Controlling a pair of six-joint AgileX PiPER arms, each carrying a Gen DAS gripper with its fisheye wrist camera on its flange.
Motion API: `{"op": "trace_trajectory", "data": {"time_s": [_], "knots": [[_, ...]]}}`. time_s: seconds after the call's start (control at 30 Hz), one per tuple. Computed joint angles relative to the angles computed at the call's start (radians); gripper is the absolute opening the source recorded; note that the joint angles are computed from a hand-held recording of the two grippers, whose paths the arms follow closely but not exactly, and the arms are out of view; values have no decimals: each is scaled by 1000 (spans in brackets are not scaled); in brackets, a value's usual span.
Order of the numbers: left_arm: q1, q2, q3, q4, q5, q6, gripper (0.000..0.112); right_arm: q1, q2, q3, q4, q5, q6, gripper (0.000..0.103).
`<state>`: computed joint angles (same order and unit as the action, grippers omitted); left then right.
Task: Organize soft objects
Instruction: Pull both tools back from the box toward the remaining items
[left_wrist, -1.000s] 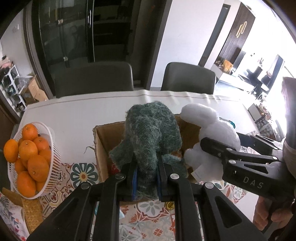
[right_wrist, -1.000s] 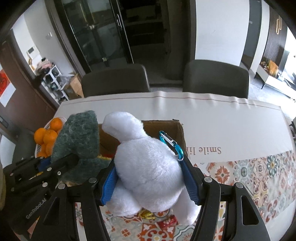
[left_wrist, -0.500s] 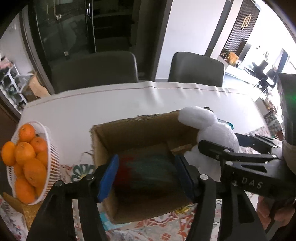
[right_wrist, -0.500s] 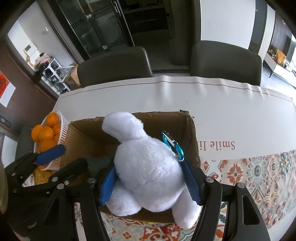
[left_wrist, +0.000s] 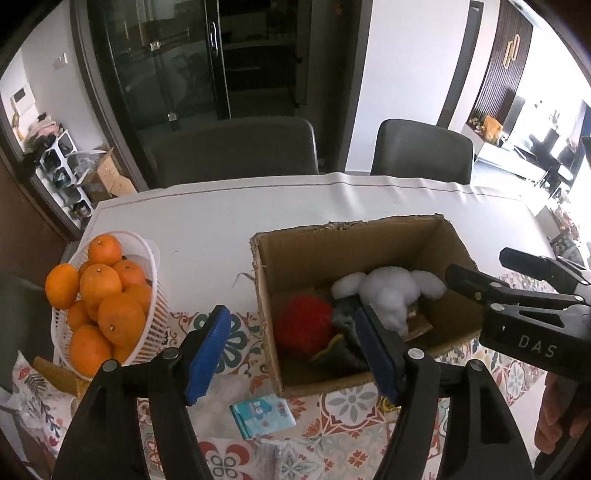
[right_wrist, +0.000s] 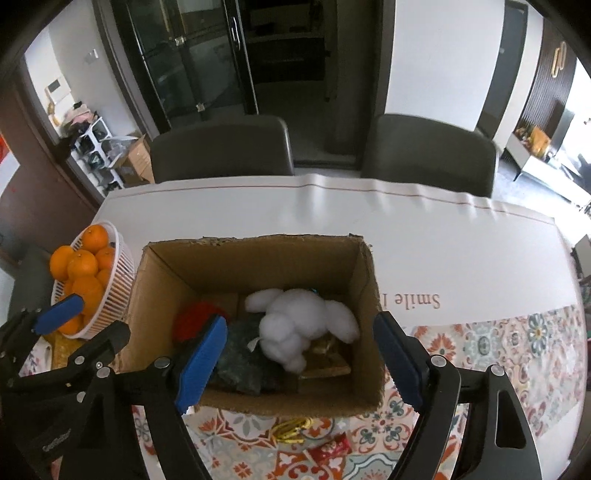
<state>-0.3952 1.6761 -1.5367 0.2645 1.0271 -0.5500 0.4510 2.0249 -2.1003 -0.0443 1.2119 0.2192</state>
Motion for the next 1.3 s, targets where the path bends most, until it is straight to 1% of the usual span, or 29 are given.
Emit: {"op": "trace_trajectory", "data": {"time_s": [0.13,0.27,0.37,0.63,0.73,0.97,1.2,1.3], "knots": [[-29,-67,62,42,-3,-31,69,29,-80,98,-50,-44,35,83],[-48,-138,127,52,-12,-46,69,51,-166,214,-55,-91,54,83],[-69,-183,177,71,-8,-76,69,80,-223,293,-93,-126,94,83],[-95,-264,304,68,-9,-109,69,150,-307,432,-144,-159,177,83],[-104,-292,361,58,-17,-129,69,168,-327,488,-149,-181,189,83],[-117,-334,501,16,-71,-166,69,185,-352,622,-119,-231,215,82],[-125,-318,597,-30,-112,-158,69,178,-340,696,-95,-254,222,82],[-98,-302,620,-71,-131,-120,69,180,-330,715,-90,-259,227,82]]}}
